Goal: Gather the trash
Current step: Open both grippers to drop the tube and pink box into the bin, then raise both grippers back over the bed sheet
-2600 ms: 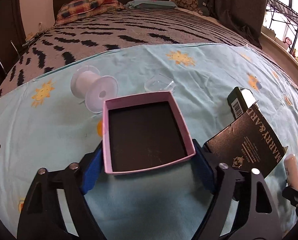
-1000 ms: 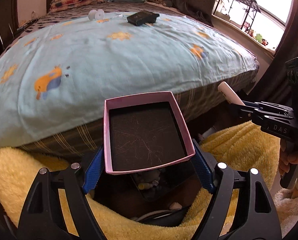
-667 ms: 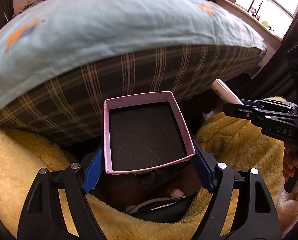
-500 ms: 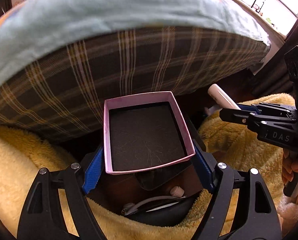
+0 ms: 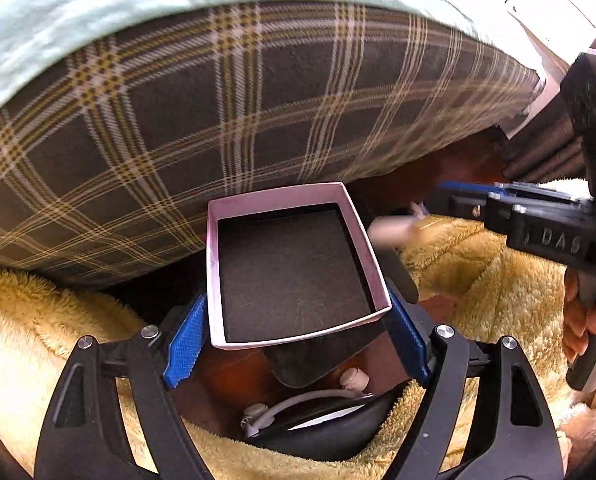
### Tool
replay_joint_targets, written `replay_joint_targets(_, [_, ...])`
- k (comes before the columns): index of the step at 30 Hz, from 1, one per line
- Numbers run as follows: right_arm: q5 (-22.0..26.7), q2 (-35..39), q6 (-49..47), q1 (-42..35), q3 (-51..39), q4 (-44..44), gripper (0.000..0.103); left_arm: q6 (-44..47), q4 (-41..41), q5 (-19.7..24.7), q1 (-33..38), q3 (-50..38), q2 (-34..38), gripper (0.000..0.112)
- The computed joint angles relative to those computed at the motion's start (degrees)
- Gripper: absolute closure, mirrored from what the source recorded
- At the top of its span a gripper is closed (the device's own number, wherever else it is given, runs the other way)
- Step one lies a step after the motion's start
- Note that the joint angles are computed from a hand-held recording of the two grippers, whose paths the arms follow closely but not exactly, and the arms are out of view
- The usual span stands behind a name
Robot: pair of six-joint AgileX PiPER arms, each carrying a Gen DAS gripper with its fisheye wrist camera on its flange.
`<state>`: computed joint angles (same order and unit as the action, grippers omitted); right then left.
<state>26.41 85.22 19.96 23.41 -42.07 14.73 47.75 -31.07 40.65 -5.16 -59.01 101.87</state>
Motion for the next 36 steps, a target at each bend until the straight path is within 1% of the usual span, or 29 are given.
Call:
replay_joint_targets(1, [0.28,0.17,-0.3,-0.51,-0.36,-0.06,0.079,-0.07,-0.06,-0.01,-0.08,-0.2,0.35,0.036])
replay_joint_targets(2, [0.54,0.27,0.41,-0.49,-0.64,-0.71,0.079,0.01,-0.14,0.13,-0.01,-0.36,0.61,0.033])
replay_joint_targets(3, [0.88,0.62,-0.41,-1.09,-1.18,-0.32,0.076,0.41,-0.16,0.32,0.52,-0.71,1.0,0.029])
replay_joint_targets(4, [1.08,0.53,-0.5,-1.41,-1.31,-0.47,0.068,0.37,0.04,0.26,0.68,-0.74,1.03,0.027])
replay_joint_targets(5, [1.21,0.69,-0.17,-1.59,-1.68,-1.06,0.064,0.18,0.26,0.27,0.64,-0.82,1.03,0.023])
replay_joint_targets(6, [1.44,0.41,1.03,-1.4,-1.89,-2.45,0.055,0.25,0.29,0.33,0.7,-0.7,0.87,0.021])
replay_joint_targets(7, [1.94,-0.63,0.93,-1.83,-1.47,-2.92,0.049,0.24,0.4,0.62,0.86,-0.76,0.67,0.02])
replay_joint_targets(8, [2.36,-1.04,1.78,-1.8,-1.75,-4.16,0.046,0.3,0.47,0.99,1.11,-0.87,0.41,0.019])
replay_joint_targets(10, [3.37,-1.58,1.73,-2.87,-3.01,-5.63,0.03,0.87,0.45,2.0,2.11,-1.57,-0.02,0.017])
replay_joint_targets(13, [5.68,-4.47,5.73,-2.56,-4.39,-10.55,0.017,1.78,-0.21,3.45,3.11,-1.94,-1.85,0.017])
replay_joint_targets(16, [8.19,-7.01,7.11,-3.27,-6.2,-13.32,0.014,3.13,-1.34,4.82,4.44,-2.65,-4.05,0.017])
replay_joint_targets(18, [9.93,-8.1,6.34,-4.38,-8.21,-13.73,0.014,3.32,-1.93,5.82,5.09,-3.87,-5.45,0.017])
replay_joint_targets(21, [12.59,-9.21,5.22,-6.09,-12.6,-15.09,0.013,2.34,-2.26,7.64,5.97,-7.21,-6.63,0.017])
replay_joint_targets(25, [14.58,-9.59,5.4,-7.44,-18.02,-17.84,0.012,0.69,-1.73,9.85,6.74,-13.28,-6.15,0.017])
replay_joint_targets(29, [16.95,-5.61,4.22,-9.45,-26.6,-20.58,0.012,-2.24,-0.24,12.1,6.85,-21.4,-3.01,0.017])
replay_joint_targets(31, [17.05,-3.13,3.46,-10.13,-30.12,-21.02,0.012,-3.41,-0.09,13.61,7.0,-25.59,-1.13,0.017])
replay_joint_targets(33, [17.63,0.49,1.7,-11.47,-34.76,-19.63,0.012,-6.09,1.77,13.6,6.58,-29.94,0.53,0.017])
replay_joint_targets(36, [18.18,5.59,-1.46,-12.82,-40.99,-16.48,0.012,-8.07,2.39,16.58,7.04,-38.1,4.22,0.017])
